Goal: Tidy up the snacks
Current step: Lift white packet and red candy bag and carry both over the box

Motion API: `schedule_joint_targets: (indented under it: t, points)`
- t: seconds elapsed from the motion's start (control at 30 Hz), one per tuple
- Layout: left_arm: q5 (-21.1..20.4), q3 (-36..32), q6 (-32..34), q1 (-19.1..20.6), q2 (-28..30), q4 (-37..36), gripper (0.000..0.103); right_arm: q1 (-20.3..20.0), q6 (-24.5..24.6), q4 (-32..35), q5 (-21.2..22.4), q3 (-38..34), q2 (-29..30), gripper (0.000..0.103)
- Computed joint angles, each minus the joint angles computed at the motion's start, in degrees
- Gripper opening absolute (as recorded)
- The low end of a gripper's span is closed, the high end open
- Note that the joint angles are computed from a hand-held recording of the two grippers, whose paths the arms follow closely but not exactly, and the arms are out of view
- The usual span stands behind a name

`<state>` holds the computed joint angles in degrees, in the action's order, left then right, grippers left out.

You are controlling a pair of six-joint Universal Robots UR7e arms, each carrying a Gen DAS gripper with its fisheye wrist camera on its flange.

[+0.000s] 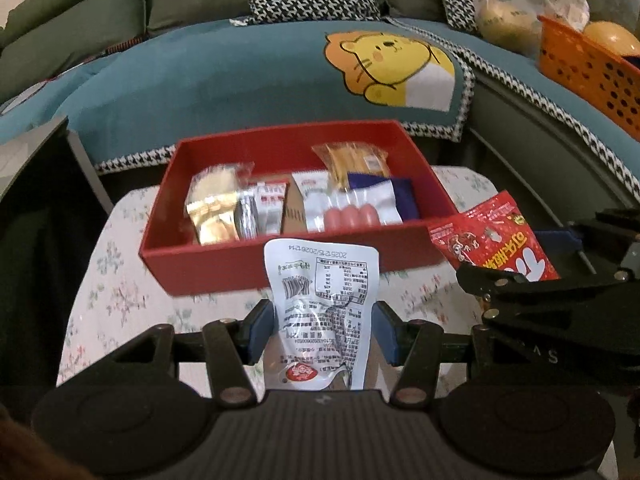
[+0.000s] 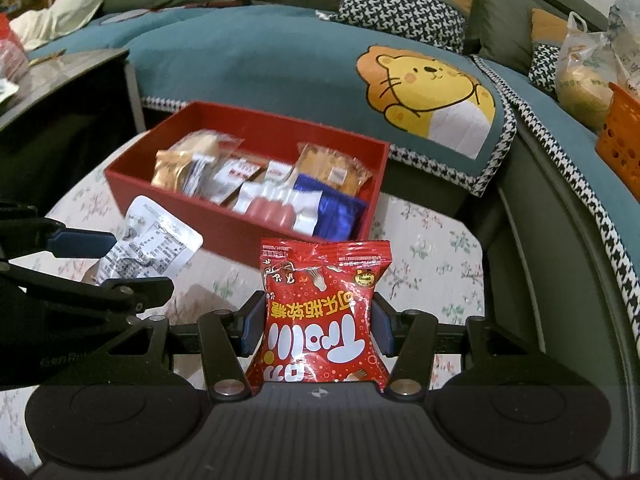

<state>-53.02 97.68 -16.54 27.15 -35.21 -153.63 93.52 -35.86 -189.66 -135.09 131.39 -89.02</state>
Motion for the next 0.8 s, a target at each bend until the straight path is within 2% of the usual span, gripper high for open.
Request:
schedule_joint_targets:
  t: [0.53,0.8]
  points:
    - [2.8,-9.2,5.1,2.9,5.4,-1.6,0.086,-1.3,-1.0,-2.8,1.7,-8.2,6.7,0.061]
    - [3.7,-14.7,7.2,4.6,9.0,-1.5,0.086,-3.3,0.2,-2.5,3.7,-12.0,9.4,0.061]
